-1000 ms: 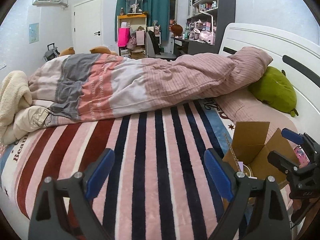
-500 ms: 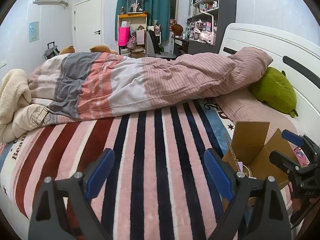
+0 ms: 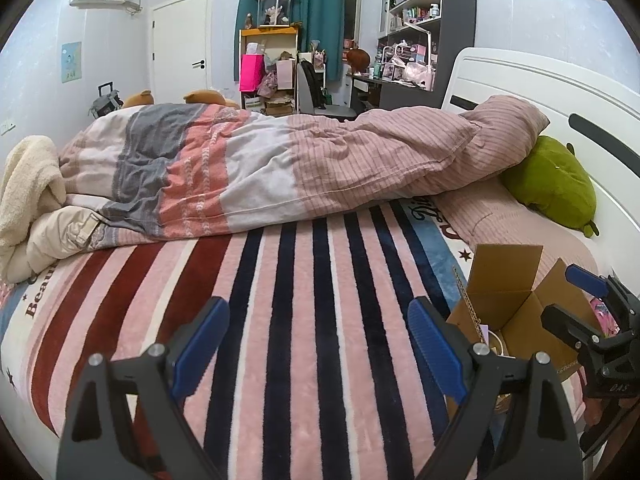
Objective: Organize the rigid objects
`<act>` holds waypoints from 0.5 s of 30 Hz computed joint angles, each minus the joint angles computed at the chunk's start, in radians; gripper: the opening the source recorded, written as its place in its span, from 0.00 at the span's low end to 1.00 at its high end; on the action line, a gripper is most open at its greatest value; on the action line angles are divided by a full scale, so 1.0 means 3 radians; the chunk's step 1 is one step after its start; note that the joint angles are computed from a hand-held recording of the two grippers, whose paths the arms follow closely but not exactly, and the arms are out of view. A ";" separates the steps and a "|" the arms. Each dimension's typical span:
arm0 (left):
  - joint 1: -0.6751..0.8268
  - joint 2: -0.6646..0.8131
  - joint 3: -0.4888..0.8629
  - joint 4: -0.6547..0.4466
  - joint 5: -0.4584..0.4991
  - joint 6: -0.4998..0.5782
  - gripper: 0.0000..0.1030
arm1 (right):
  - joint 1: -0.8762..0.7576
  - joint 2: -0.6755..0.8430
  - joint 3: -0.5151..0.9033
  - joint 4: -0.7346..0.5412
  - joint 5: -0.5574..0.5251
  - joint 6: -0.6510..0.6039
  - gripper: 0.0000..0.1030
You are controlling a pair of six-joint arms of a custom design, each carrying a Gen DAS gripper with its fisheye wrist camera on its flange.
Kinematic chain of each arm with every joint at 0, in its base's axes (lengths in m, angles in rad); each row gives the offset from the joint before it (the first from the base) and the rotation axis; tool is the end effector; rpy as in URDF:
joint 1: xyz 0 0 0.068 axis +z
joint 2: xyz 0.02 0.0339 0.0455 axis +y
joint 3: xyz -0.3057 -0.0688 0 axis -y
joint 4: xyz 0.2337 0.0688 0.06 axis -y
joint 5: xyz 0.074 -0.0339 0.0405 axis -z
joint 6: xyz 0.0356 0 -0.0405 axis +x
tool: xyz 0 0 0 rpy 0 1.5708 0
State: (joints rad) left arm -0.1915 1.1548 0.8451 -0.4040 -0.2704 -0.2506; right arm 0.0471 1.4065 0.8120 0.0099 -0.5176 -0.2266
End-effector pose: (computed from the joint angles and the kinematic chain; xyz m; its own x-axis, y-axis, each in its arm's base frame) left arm 0.2170 -0.0324 0.3081 -0.6189 -0.1234 -0.7757 -0.1737 0.9846 -0.0181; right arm 0.2836 0.0310 0.2760 -0.4354 -0.2160 -0.8740 -0.5653 0.8211 0.0787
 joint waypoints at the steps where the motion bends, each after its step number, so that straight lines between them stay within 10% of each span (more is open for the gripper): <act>1: 0.0003 -0.0003 -0.0003 0.0004 0.0001 0.0003 0.87 | -0.0004 0.0000 0.0002 -0.0001 -0.0005 -0.0003 1.00; 15: 0.0004 -0.0005 -0.0005 0.0005 -0.0001 0.0009 0.87 | -0.0001 -0.0002 -0.0025 0.0025 0.0002 0.0035 1.00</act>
